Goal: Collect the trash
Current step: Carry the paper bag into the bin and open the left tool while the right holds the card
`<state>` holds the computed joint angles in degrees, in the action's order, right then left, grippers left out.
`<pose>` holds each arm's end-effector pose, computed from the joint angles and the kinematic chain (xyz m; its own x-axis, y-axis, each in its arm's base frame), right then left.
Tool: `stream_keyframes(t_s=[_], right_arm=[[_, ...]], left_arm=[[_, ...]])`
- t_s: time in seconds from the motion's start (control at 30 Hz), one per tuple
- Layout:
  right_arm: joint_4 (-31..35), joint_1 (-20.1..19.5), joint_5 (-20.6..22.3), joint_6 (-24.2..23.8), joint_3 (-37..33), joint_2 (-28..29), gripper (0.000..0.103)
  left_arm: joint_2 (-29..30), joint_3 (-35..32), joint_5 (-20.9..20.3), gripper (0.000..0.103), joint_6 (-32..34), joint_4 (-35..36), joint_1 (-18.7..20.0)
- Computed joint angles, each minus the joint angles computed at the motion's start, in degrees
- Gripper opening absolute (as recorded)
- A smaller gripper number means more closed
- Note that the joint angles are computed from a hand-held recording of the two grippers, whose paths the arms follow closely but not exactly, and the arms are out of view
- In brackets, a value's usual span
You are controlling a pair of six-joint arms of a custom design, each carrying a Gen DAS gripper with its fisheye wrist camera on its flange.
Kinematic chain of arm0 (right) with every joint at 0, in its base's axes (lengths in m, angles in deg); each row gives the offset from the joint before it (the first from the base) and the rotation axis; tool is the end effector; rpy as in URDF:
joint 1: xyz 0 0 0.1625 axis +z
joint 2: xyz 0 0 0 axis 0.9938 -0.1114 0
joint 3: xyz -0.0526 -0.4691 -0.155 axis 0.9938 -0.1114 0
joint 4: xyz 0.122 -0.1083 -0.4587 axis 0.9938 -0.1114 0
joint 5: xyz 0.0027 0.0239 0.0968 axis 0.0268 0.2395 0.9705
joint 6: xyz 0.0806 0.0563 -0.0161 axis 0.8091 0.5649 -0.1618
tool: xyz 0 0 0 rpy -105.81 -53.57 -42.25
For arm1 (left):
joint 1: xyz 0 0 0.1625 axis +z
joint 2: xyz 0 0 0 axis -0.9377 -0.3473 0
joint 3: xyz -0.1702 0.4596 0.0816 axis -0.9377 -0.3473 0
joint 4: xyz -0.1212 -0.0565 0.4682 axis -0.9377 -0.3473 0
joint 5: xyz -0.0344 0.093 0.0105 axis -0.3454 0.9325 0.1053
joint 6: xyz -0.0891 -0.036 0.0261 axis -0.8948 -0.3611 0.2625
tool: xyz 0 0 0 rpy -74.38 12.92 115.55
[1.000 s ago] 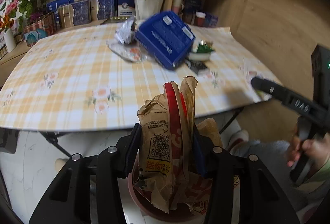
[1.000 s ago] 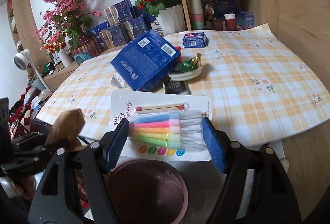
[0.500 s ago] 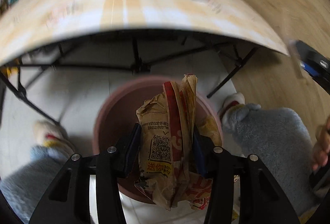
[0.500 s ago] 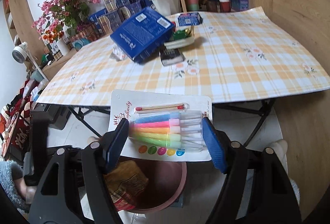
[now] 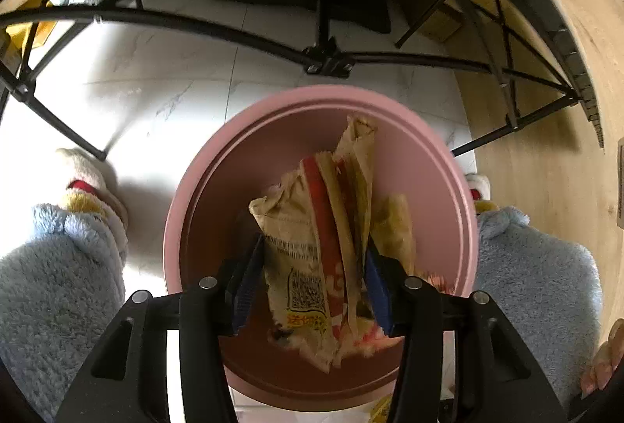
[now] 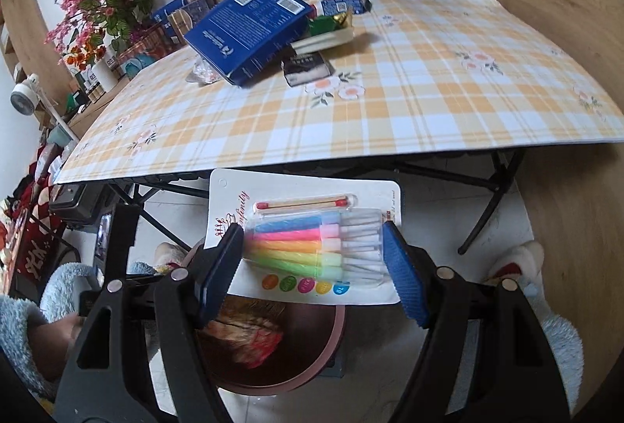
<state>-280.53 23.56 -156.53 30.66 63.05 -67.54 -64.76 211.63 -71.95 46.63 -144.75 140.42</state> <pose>0.2606 -0.5312 0.0585 -0.8432 -0.2713 0.4642 -0.4684 0.7946 -0.3863 0.0108 -0.5390 0.1783 -0.8657 -0.1590 -0.4747 -0.0208 0.9588 -0.2832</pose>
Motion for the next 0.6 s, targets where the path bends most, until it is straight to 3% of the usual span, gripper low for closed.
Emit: stream_keyframes(t_s=[0.1, 0.17, 0.23, 0.47, 0.6], right_arm=[[0.71, -0.10, 0.30, -0.02, -0.09, 0.13, 0.072], [1.22, -0.07, 0.43, -0.02, -0.08, 0.19, 0.072], [1.48, 0.04, 0.41, 0.01, 0.06, 0.29, 0.072], [2.95, 0.45, 0.28, -1.02, 0.08, 1.38, 0.072], [3.41, 0.80, 0.71, -3.39, -0.29, 2.46, 0.072]], left_arm=[[0.18, -0.59, -2.47, 0.058, -0.26, 0.38, 1.28], [0.11, -0.36, -2.11, 0.073, -0.12, -0.08, 0.95], [-0.25, 0.22, -1.79, 0.078, 0.91, -1.93, 0.38], [-2.29, 1.65, 1.32, 0.084, -0.41, -5.18, -0.87], [-5.52, 4.47, 5.71, 0.089, 1.39, -12.93, -3.74]])
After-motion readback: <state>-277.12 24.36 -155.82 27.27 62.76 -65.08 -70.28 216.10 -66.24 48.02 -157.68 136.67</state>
